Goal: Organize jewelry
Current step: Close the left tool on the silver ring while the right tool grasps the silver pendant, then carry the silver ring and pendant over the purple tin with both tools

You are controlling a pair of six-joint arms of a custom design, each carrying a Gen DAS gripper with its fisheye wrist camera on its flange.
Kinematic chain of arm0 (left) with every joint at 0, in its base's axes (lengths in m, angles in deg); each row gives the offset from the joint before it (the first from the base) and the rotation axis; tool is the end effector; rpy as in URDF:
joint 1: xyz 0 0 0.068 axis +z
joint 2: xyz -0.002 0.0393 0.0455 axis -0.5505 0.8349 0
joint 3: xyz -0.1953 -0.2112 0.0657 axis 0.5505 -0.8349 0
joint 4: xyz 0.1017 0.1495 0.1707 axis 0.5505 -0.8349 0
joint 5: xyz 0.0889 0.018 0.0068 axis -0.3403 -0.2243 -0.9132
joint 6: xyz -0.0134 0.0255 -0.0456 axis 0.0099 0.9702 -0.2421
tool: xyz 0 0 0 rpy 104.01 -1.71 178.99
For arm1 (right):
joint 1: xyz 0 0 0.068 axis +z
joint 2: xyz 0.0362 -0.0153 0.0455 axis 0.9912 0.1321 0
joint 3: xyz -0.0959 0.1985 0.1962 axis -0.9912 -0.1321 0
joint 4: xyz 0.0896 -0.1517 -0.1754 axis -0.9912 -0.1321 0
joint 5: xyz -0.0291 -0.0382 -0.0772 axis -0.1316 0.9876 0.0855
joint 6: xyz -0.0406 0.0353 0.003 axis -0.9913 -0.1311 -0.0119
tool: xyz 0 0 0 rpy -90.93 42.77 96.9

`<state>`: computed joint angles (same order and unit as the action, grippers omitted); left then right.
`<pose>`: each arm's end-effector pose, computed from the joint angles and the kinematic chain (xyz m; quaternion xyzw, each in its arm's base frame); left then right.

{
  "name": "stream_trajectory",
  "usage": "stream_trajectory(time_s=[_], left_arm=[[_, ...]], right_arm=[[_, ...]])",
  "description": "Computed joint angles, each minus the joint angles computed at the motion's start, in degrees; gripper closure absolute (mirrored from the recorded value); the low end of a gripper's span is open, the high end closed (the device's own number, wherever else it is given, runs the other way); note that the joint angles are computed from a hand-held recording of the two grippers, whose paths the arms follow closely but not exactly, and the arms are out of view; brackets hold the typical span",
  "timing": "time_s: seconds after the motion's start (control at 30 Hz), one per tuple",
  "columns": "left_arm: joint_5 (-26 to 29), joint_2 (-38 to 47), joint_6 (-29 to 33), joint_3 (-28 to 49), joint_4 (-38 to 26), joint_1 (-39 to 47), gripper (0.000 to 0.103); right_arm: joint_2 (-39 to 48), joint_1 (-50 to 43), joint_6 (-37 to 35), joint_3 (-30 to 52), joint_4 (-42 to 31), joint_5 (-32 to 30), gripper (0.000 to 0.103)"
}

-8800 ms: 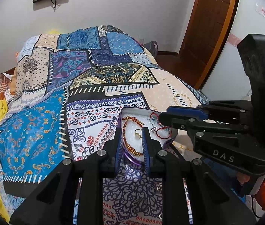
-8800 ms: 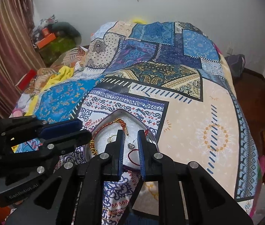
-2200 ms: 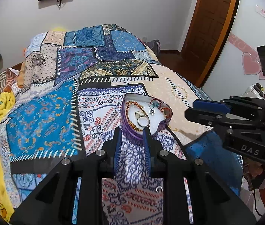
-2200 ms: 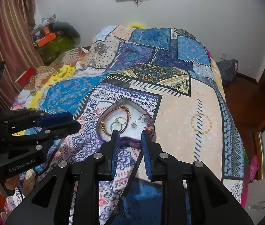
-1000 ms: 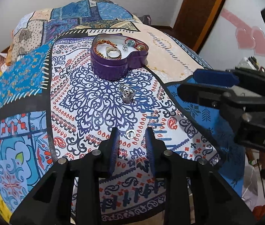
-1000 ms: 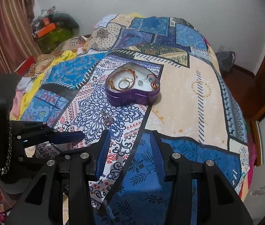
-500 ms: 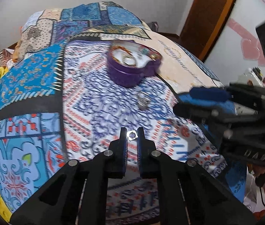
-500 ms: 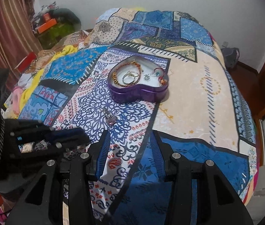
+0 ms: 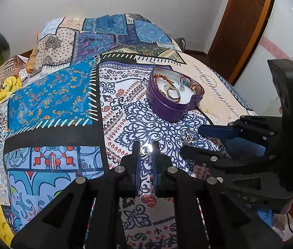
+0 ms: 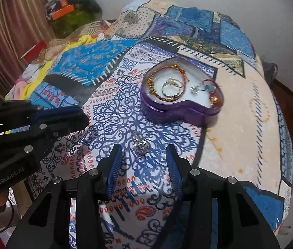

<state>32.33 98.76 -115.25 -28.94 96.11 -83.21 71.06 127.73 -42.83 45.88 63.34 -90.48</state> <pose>0.1524 -0.1604 0.0543 -0.0005 0.9406 -0.0895 0.3274 0.1893 0.1923 0.0559 -0.3341 0.8980 0.1301 0.2550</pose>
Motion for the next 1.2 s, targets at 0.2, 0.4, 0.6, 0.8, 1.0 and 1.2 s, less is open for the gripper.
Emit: stream_trajectory(time_s=[0.2, 0.4, 0.6, 0.8, 1.0, 1.2], left_arm=[[0.73, 1.35, 0.63, 0.42, 0.98, 0.75, 0.094], [-0.02, -0.07, 0.08, 0.84, -1.04, -0.03, 0.094], [-1.98, -3.95, -0.15, 1.19, -5.23, -1.8, 0.094], [-3.42, -7.69, 0.58, 2.05, -8.96, -2.01, 0.094], [-3.88, -10.43, 2.78, 3.67, -11.28, -0.96, 0.094], [-3.62, -11.18, 5.87, 6.36, -12.32, 0.52, 0.094]], right_arm=[[0.76, -1.23, 0.59, 0.62, 0.12, -1.6, 0.071], [1.17, -0.83, 0.19, 1.12, -0.06, -2.08, 0.089], [-0.98, -1.17, 0.62, -0.89, 1.66, -1.73, 0.089], [-5.37, -3.43, 0.59, -3.17, 2.73, -2.01, 0.089], [-10.23, -6.91, 0.33, -4.4, 2.51, -2.66, 0.089], [-12.01, -10.25, 0.55, -3.97, 2.73, -4.27, 0.089]])
